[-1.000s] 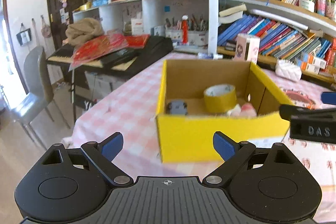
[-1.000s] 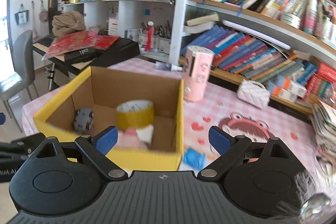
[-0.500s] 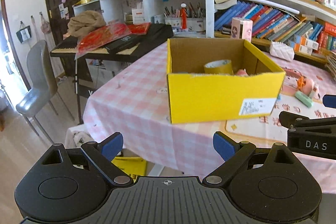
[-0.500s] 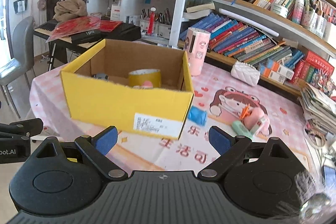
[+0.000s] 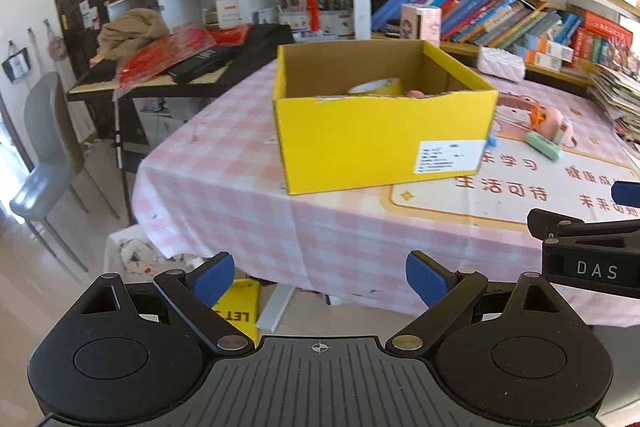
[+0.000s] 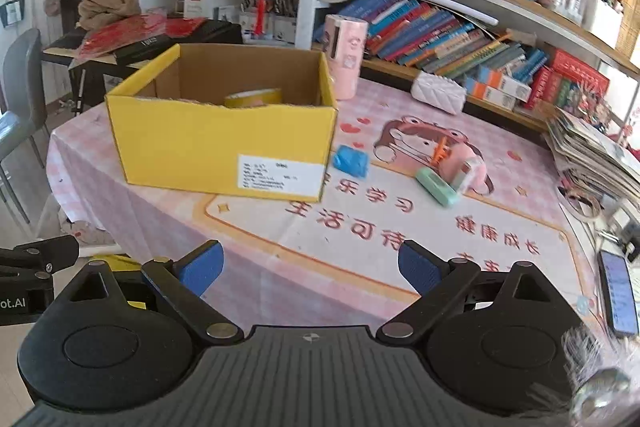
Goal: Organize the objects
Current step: 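Lift both grippers out of the box and move back toward the mat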
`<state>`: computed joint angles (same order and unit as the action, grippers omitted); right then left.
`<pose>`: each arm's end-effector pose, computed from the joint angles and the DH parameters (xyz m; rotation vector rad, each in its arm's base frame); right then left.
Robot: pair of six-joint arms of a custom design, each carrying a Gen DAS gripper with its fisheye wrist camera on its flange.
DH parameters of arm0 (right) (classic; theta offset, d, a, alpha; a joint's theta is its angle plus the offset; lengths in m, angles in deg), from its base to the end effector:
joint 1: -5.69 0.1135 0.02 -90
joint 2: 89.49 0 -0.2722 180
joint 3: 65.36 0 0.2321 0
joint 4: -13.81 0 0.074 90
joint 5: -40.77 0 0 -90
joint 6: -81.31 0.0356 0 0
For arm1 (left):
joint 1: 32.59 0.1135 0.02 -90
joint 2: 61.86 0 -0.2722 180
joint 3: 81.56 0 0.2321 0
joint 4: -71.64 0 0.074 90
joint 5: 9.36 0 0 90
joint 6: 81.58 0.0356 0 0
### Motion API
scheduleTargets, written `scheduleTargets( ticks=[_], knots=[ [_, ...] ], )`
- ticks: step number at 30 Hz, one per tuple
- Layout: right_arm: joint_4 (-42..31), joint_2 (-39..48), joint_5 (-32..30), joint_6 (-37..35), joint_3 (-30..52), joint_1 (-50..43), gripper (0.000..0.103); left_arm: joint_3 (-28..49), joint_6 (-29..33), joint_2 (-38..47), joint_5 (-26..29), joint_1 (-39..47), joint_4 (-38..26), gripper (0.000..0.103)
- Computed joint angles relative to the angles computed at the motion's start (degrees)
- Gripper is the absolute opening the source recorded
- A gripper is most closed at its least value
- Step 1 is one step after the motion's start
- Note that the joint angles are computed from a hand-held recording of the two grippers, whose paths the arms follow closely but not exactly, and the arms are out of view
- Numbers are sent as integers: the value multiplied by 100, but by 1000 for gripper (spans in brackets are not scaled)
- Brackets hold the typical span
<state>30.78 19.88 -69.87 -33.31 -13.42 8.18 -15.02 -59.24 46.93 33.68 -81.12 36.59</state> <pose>0.3160 0.0263 0.1051 -0.7026 2.1173 0.2004 0.2189 -0.2084 0.1192 -0.4955 2.2663 0.3131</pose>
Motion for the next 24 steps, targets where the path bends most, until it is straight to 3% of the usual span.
scheduleTargets(
  ticks=[15, 24],
  knots=[
    [-219, 207, 253, 121, 339, -696, 96, 686, 1438, 589, 432, 193, 913, 95],
    [-583, 619, 286, 88, 1024, -969, 96, 1562, 1913, 1162, 657, 421, 916, 95]
  ],
)
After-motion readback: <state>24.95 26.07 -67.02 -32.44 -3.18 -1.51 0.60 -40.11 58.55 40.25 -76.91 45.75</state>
